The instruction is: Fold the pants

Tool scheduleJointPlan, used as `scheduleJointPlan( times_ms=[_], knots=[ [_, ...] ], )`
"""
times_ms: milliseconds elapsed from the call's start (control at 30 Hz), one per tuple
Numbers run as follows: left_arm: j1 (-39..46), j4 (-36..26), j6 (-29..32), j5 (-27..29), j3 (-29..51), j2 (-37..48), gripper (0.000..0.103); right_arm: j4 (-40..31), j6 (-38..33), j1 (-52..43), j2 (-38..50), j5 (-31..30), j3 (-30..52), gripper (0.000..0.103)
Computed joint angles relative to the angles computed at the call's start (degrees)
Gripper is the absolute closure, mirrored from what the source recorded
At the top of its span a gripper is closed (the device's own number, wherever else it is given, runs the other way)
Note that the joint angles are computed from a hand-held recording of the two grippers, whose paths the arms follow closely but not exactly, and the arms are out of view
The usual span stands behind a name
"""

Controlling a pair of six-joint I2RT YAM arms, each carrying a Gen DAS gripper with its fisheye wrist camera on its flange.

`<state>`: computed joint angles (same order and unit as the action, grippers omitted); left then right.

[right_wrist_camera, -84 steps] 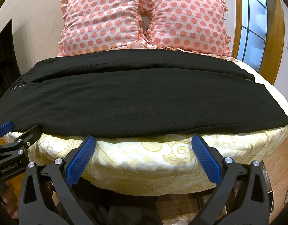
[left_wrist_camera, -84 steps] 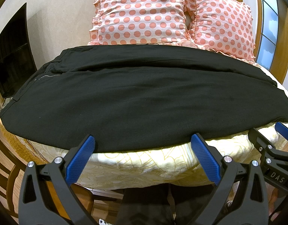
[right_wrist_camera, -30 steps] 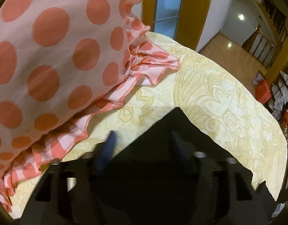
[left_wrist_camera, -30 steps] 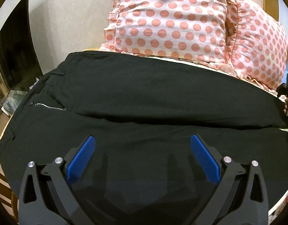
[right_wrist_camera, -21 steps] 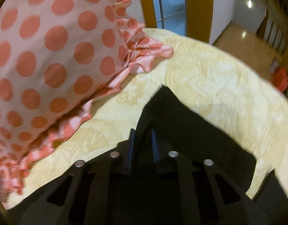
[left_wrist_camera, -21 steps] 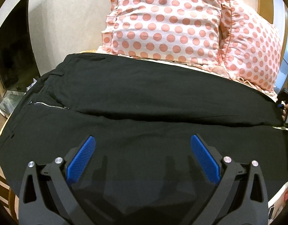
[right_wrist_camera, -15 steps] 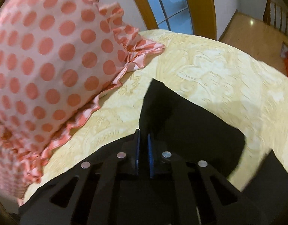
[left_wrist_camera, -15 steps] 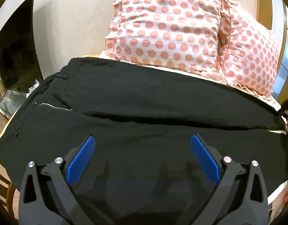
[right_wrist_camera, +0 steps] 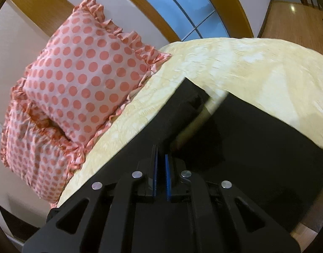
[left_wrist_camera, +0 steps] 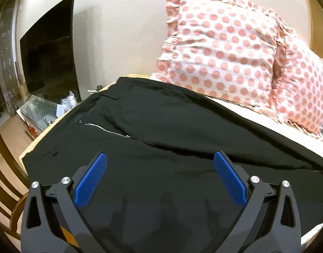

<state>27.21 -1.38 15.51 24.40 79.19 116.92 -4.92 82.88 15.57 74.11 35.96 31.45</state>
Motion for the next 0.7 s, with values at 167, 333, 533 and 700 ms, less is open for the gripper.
scheduleJointPlan(
  times_ms=[167, 333, 533, 700],
  knots=[
    [0.0, 3.3, -0.3, -1.4, -0.1, 0.5, 0.002, 3.6, 4.2, 1.7, -1.0, -1.0, -5.6, 0.097],
    [0.3, 5.7, 0.0, -1.5, -0.7, 0.9, 0.002, 10.4, 5.4, -1.1, -2.0, -5.7, -9.6, 0.092],
    [0.0, 6.3, 1.3, -1.7, -0.6, 1.2, 0.002, 20.3, 5.8, -4.0, -2.5, -9.7, -14.0, 0.072],
    [-0.8, 10.3, 1.7, -3.8, -1.5, 1.5, 0.002, 22.4, 4.9, -3.7, -1.1, -6.3, -13.0, 0.06]
  ],
)
